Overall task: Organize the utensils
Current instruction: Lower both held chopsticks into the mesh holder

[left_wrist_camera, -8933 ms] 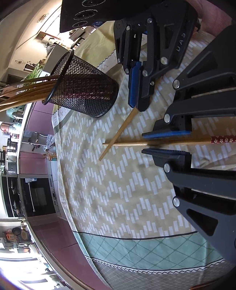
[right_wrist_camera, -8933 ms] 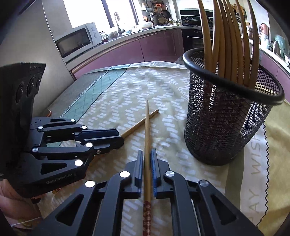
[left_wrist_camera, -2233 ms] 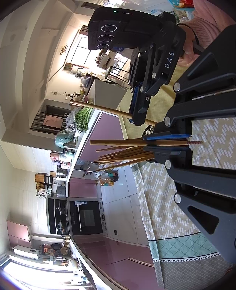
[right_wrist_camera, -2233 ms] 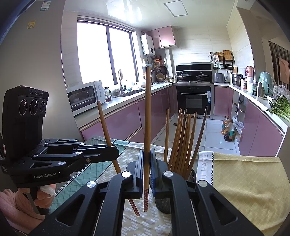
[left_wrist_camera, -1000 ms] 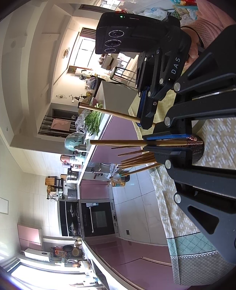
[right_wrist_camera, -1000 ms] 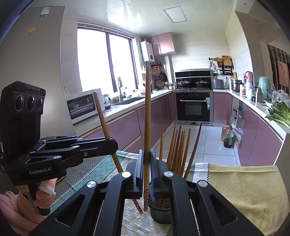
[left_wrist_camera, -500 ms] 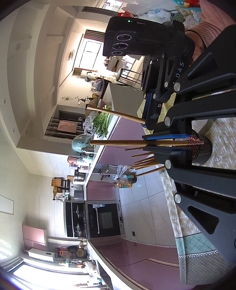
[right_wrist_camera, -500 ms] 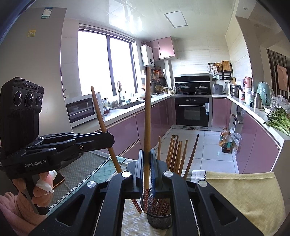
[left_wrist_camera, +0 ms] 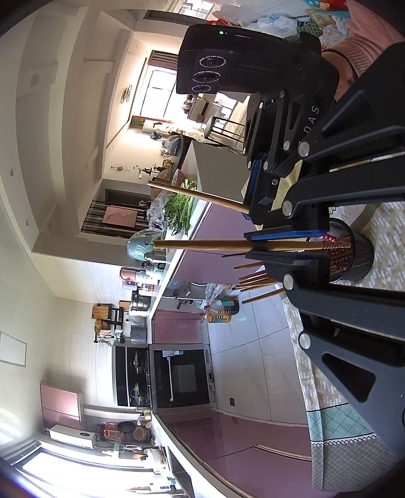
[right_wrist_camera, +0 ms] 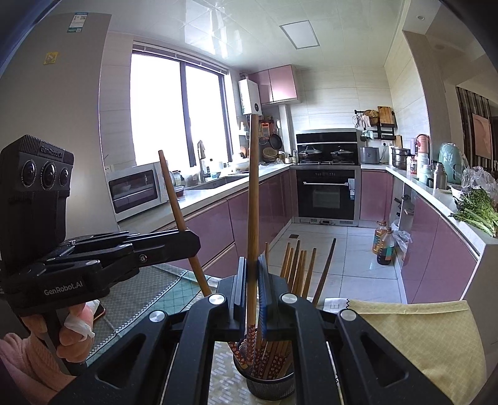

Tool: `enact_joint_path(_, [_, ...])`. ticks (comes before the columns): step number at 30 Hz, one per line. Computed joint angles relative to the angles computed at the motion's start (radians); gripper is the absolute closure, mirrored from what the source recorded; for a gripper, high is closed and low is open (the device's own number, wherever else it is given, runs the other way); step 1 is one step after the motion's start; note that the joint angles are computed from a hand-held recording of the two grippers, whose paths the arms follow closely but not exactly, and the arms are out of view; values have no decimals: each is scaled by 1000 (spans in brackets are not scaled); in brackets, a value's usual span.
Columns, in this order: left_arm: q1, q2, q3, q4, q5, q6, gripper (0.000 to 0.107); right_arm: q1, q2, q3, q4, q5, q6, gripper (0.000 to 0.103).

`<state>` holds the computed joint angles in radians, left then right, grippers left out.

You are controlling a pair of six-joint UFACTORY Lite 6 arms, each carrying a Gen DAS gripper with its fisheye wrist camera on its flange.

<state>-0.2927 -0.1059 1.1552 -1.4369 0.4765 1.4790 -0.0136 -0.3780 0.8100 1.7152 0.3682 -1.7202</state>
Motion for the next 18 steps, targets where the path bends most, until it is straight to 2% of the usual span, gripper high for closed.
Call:
enact_joint_path(5, [-14,5,-4,-23,-25,22,100,11,19,12,9,-20,-4,97])
enact_joint_path(18, [-39,48,52,42,-43,-60,100,27,48,27,15,-48,-4,97])
